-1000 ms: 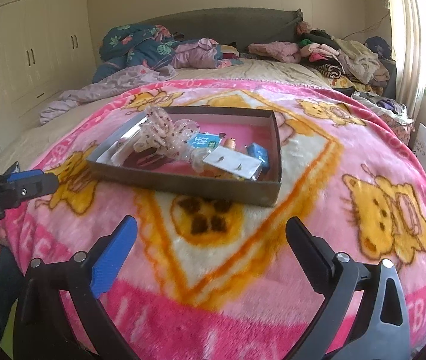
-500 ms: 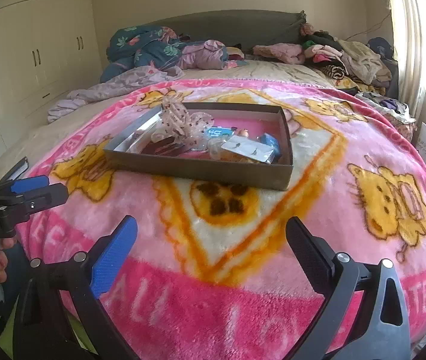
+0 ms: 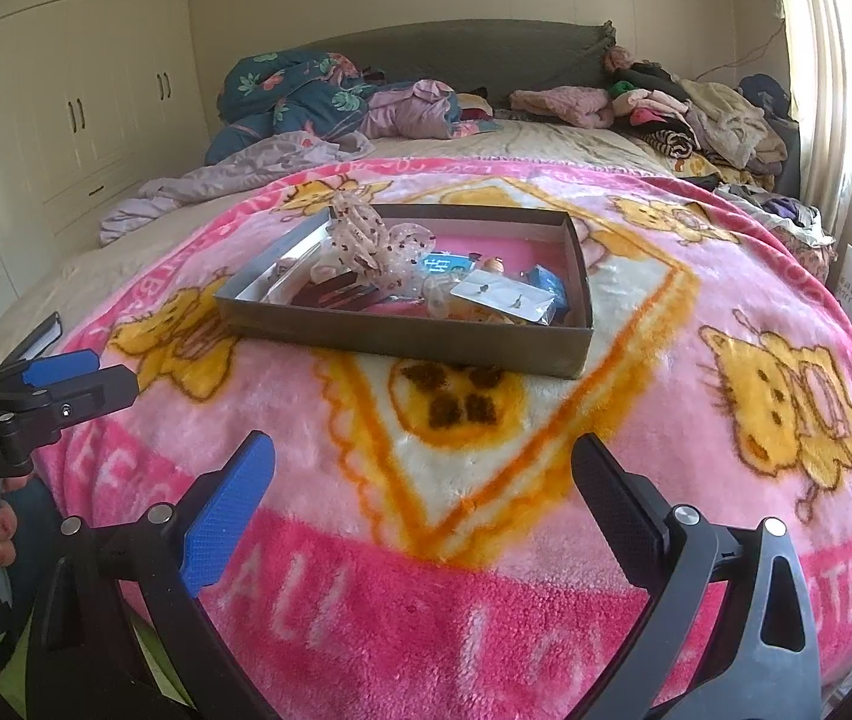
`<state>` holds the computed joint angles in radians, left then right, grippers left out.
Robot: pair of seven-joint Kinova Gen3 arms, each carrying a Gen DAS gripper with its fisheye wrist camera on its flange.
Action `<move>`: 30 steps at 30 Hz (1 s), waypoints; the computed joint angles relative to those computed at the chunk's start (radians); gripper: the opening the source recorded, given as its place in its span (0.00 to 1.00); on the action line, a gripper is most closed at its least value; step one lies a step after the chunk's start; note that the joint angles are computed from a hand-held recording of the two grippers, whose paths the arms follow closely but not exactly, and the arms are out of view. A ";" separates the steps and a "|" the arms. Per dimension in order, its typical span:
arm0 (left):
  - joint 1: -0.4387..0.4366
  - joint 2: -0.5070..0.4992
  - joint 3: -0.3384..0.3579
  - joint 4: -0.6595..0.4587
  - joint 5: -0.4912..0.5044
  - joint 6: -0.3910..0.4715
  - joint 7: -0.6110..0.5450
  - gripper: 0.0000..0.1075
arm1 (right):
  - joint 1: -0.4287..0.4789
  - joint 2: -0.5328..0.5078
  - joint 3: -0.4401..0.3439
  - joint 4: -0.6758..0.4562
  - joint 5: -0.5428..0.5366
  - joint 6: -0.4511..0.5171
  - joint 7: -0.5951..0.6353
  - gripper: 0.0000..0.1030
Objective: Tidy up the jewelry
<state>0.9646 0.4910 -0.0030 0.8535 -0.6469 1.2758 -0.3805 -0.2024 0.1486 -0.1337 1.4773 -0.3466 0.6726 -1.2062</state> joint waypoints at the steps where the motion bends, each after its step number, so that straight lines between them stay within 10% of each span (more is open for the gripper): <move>1: 0.000 0.001 0.000 -0.002 0.000 0.002 -0.001 0.85 | 0.000 0.000 0.000 0.000 0.000 0.000 0.000 0.94; 30: 0.009 0.037 -0.018 -0.085 0.018 0.081 -0.038 0.85 | 0.002 0.000 0.001 0.000 -0.004 0.003 0.004 0.94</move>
<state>0.9737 0.5280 -0.0206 0.7689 -0.6290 1.3572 -0.4188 -0.2002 0.1483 -0.1327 1.4770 -0.3511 0.6752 -1.2018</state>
